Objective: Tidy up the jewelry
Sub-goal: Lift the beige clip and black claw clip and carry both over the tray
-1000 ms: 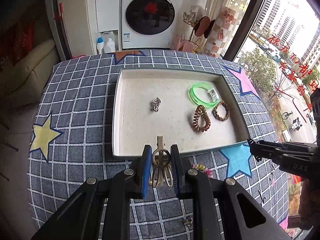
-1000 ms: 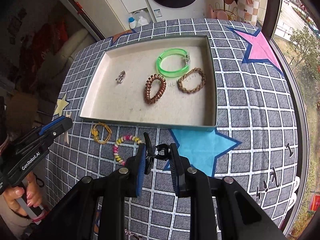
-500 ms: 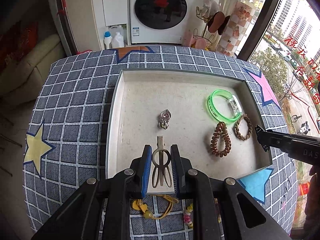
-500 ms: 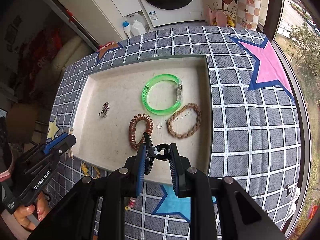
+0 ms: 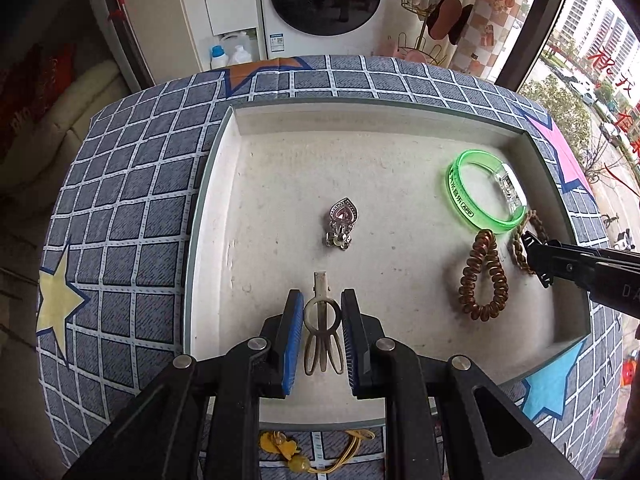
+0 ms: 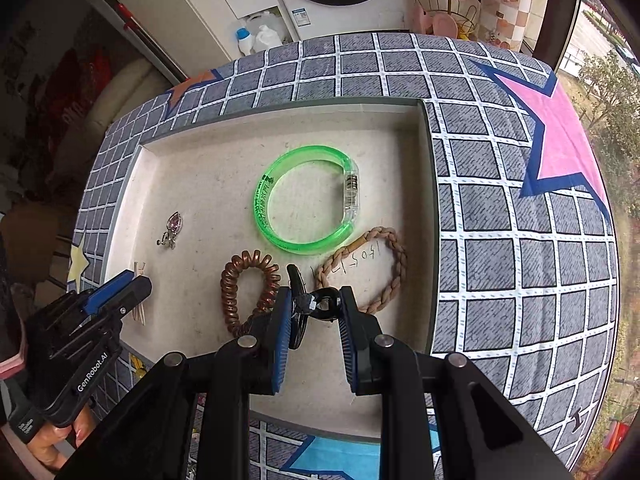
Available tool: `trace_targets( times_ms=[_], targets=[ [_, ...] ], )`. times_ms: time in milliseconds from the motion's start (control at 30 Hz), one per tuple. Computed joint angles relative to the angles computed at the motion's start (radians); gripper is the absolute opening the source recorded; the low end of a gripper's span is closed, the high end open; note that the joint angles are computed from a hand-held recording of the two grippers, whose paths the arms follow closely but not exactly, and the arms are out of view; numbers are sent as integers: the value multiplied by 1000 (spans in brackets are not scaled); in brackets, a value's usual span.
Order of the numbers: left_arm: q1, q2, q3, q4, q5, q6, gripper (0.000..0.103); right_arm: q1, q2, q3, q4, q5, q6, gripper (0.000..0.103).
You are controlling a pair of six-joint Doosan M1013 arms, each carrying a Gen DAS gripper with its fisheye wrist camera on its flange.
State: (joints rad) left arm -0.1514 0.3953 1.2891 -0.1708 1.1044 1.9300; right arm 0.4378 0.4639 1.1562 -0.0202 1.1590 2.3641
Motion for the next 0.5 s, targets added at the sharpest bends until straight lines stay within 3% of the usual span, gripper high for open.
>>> trace_targets(
  times_ms=[500],
  targets=[
    [-12, 6, 9, 22, 0, 8, 32, 0, 15, -1, 9, 17, -11, 27]
  ],
)
